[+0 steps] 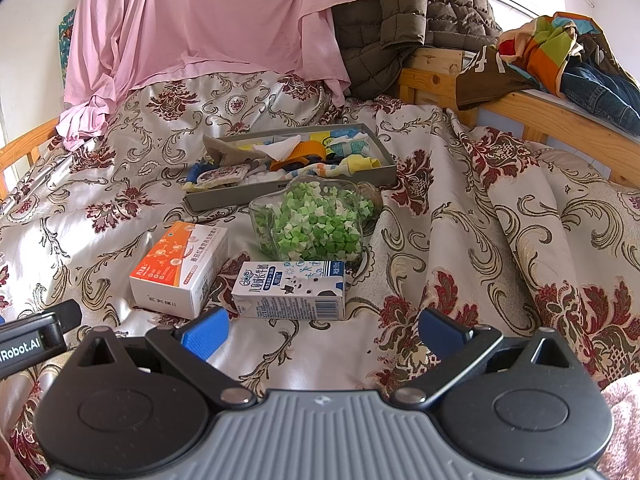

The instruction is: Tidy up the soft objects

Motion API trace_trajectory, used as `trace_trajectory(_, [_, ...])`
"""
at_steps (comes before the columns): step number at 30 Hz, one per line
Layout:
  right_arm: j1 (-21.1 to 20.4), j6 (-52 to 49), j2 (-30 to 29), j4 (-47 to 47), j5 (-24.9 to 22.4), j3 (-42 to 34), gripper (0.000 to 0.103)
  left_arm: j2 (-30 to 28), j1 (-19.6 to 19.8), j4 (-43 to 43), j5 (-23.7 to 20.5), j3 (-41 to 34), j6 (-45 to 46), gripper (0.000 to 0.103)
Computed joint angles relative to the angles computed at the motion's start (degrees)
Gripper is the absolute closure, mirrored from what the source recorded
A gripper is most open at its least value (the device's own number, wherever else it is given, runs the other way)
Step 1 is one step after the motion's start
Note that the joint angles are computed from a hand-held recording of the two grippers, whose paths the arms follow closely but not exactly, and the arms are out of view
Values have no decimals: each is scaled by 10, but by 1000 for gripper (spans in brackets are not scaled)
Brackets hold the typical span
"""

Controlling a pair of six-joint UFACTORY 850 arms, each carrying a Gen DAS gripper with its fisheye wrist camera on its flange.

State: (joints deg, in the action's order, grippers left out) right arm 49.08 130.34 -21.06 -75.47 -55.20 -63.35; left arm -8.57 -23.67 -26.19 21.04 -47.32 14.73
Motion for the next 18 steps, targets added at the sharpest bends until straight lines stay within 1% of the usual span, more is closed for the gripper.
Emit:
trace_trajectory(11, [0, 0, -1, 0, 0, -1, 0, 2, -1, 10, -5, -1, -8, 1])
trace_trajectory(18, [0, -1, 0, 1, 0, -1, 0, 1, -1, 1, -6, -3, -1, 1])
